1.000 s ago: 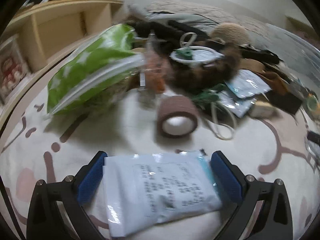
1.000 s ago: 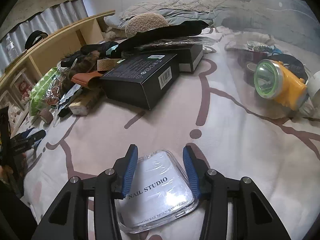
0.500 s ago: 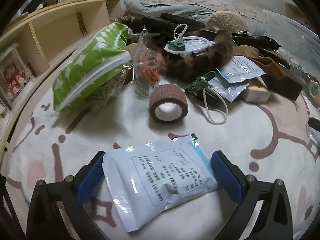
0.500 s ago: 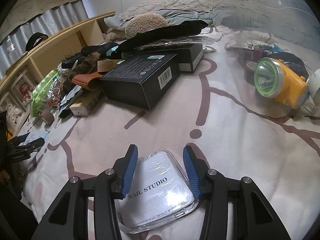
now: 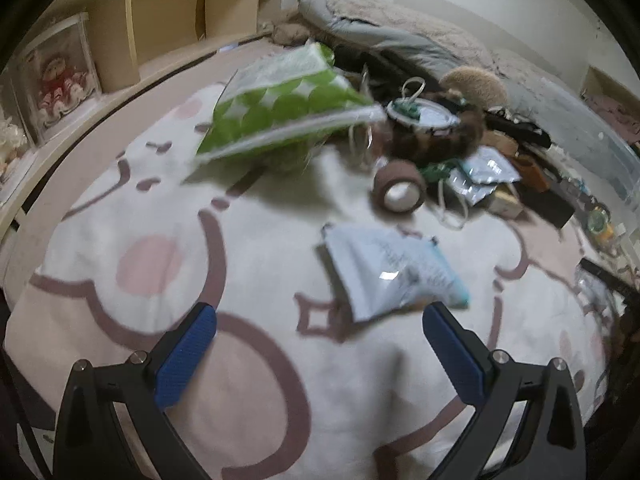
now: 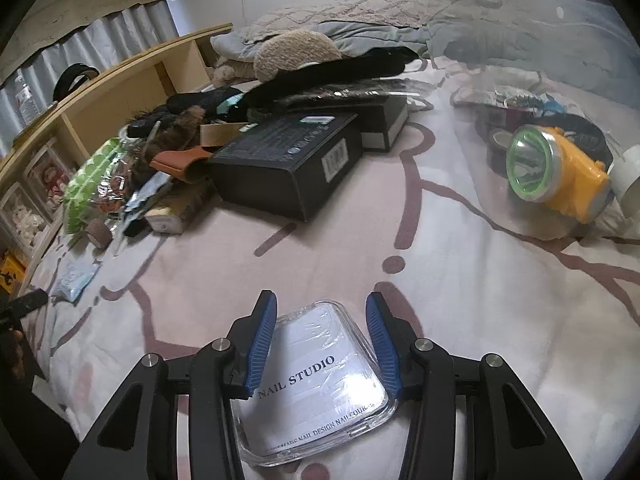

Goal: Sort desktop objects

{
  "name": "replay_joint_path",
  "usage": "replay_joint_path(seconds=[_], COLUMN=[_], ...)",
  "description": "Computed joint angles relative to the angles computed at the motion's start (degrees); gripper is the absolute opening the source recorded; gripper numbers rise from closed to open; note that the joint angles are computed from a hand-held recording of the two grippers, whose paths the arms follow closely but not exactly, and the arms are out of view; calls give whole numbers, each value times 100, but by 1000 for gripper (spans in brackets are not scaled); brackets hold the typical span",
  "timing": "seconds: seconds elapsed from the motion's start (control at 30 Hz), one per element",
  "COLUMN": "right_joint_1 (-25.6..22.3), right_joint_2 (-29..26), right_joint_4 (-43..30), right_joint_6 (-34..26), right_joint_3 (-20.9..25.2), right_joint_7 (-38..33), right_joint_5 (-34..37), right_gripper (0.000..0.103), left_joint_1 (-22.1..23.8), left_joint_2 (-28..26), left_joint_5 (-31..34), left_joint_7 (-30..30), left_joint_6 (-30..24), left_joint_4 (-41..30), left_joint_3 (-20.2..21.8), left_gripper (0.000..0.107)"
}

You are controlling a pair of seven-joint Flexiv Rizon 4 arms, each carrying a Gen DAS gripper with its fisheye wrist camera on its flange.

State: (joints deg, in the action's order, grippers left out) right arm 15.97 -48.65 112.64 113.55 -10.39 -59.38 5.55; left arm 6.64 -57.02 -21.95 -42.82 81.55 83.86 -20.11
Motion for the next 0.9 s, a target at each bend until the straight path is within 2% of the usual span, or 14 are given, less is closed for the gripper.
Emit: replay_joint_path(seconds=[0.07, 0.13, 0.27, 0.4, 0.57, 0.63, 0.7, 0.77, 0.9], right_joint_1=[-112, 117, 1022, 1820, 1919, 1739, 1583, 1492, 1596], right_joint_2=[106, 188, 378, 303, 260, 277, 275, 267, 287], right_joint_4=[118, 248, 549, 824, 974, 929, 863, 796, 885], right_joint_6=[218, 346, -173, -803, -1079, -1075, -1031, -1036, -851], right_joint_3=[146, -65, -1069, -1955, -2116, -1950, -1785, -1691, -1788], right_joint_7=[9, 23, 144, 411, 678, 703, 672, 619, 605], right_joint_5=[21, 321, 1110, 1131, 677, 433, 233, 81, 95], right_gripper=[47, 47, 47, 47, 47, 47, 47, 47, 47], left_joint_1=[-154, -330, -609, -801, -571, -316, 112, 322, 446], left_joint_2=[-19, -75, -224, -392, -365, -335, -307, -326, -374], left_joint_5=[64, 123, 191, 198, 355, 375, 309, 210, 47], left_joint_7=[-106, -284, -737, -1332, -1301, -1062, -681, -443, 19], left_joint_6=[99, 156, 172, 41, 42, 112, 154, 96, -19], left_joint_4=[-5, -102, -445, -856, -782, -623, -382, -310, -328], left_joint_3=[229, 463, 843, 1189, 892, 510, -136, -488, -844], left_gripper=[103, 103, 103, 103, 103, 103, 103, 103, 103])
